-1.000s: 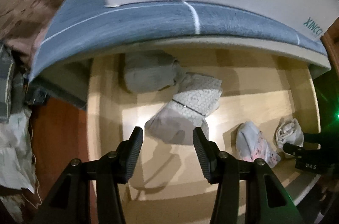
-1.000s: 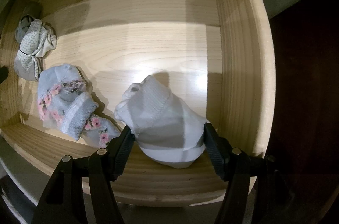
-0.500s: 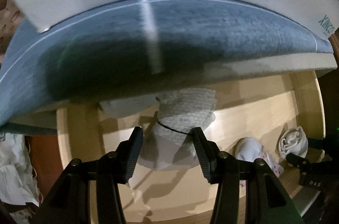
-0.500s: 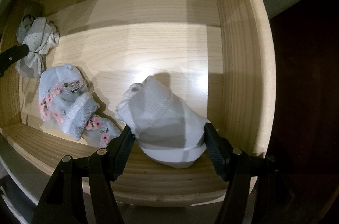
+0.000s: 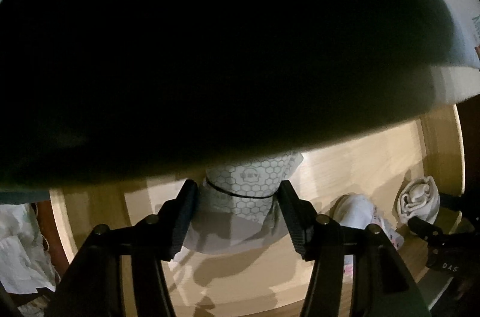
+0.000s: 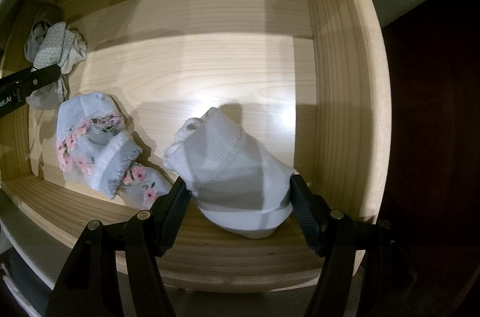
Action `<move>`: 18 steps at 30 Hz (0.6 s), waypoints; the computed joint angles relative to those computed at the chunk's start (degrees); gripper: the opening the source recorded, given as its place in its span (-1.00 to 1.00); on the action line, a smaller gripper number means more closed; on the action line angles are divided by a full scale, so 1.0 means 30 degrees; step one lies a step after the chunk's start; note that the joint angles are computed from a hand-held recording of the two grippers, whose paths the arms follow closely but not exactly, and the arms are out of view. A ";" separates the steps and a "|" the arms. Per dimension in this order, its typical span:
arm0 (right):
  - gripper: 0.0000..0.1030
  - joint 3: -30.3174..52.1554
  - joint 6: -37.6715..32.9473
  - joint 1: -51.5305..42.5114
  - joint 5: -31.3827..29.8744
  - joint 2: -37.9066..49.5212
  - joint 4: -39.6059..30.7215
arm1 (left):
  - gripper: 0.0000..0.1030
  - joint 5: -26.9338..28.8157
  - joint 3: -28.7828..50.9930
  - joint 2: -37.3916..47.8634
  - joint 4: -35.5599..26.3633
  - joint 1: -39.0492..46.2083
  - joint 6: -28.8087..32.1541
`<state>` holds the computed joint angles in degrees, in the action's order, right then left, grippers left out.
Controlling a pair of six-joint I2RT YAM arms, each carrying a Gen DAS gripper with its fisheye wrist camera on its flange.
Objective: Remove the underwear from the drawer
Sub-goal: 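Lower the left gripper onto the grey hexagon-print underwear and grasp it, then lift the hexagon-print underwear out of the drawer with the left gripper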
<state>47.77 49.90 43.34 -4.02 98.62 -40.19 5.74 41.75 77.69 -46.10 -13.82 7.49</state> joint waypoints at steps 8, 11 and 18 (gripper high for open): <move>0.26 0.0100 0.0080 0.0052 -0.0005 0.0076 -0.0023 | 0.01 -0.0387 0.0128 0.0009 -0.0580 0.0064 0.0646; 0.27 0.0111 0.0061 0.0060 -0.0015 0.0097 -0.0011 | 0.00 -0.0567 0.0157 0.0029 -0.0926 0.0044 0.0701; 0.27 0.0323 -0.0040 0.0091 -0.0029 0.0176 -0.0208 | -0.01 -0.1523 0.0564 0.0493 -0.2079 -0.0558 -0.0079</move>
<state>48.73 49.78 43.62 -4.11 99.15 -40.82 1.17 43.45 79.17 -52.34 -15.50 7.26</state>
